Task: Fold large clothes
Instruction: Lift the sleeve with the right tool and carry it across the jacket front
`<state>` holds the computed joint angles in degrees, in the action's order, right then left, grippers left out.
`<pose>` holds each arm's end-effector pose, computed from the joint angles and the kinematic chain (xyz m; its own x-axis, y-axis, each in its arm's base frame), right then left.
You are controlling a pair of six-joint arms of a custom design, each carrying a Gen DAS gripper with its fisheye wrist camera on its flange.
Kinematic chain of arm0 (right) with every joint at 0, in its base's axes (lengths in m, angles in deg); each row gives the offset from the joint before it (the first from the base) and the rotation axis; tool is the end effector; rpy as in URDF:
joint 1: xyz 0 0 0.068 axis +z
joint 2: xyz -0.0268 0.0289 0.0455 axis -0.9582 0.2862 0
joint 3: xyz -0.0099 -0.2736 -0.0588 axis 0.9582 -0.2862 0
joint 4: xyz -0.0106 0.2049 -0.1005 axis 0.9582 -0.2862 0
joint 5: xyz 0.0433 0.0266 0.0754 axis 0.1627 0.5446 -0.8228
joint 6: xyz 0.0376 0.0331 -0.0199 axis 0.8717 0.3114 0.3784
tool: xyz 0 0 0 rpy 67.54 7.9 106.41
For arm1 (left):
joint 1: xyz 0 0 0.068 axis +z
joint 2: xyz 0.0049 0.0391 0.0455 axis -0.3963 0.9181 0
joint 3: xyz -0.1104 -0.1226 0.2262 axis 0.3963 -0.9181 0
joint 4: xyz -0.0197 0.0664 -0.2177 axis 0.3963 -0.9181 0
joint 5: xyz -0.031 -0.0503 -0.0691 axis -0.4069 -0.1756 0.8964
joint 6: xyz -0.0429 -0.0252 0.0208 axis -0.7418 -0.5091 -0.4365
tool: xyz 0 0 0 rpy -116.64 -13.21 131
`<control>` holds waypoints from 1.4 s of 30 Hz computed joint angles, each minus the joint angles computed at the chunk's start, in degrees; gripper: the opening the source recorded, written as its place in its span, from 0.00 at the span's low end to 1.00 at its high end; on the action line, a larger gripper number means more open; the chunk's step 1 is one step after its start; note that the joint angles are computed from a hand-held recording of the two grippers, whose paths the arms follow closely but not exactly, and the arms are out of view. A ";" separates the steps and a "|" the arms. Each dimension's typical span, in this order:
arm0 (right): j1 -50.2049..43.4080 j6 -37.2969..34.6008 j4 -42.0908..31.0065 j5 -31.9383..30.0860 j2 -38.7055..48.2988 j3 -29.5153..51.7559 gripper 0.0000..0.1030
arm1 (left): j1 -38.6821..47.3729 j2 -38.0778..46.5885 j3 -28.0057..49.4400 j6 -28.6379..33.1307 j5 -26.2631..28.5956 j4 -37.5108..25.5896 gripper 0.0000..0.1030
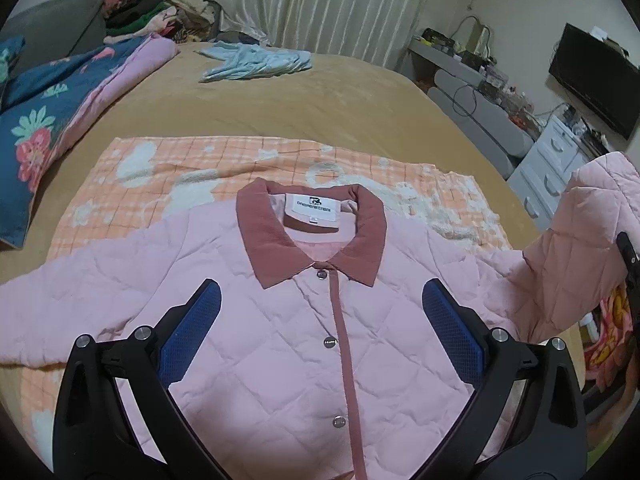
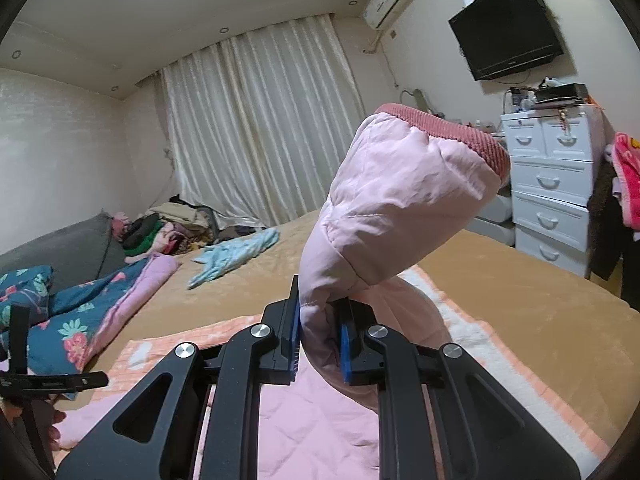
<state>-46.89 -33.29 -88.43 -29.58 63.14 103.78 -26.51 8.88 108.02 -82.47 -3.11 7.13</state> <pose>0.1526 0.0633 0.3485 -0.2415 0.2574 -0.9356 -0.0612 0.9582 0.2794 0.1938 -0.0149 0.3223 -0.7473 -0.1669 -0.6431 -0.0213 0.9735 -0.2279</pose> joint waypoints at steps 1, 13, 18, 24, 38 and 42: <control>1.09 0.15 -0.13 0.70 0.21 0.43 0.14 | 0.82 0.04 0.21 0.35 0.76 -0.25 0.92; 22.13 -0.95 -2.74 15.25 13.81 13.58 0.14 | 12.63 -0.40 4.24 6.26 10.73 -4.36 0.92; 25.95 -0.13 -3.03 16.74 19.00 16.96 0.14 | 19.13 -0.10 4.43 9.56 15.97 -5.93 0.92; 29.19 -0.06 -3.43 17.24 27.58 21.77 0.14 | 28.08 1.47 5.05 14.40 22.72 -7.88 0.92; 34.11 0.80 -2.77 18.05 43.02 27.43 0.14 | 40.82 5.88 1.15 23.25 31.26 -7.67 0.92; 34.69 0.83 -2.78 17.27 46.39 28.19 0.14 | 42.96 7.46 -0.16 24.55 34.29 -7.67 0.92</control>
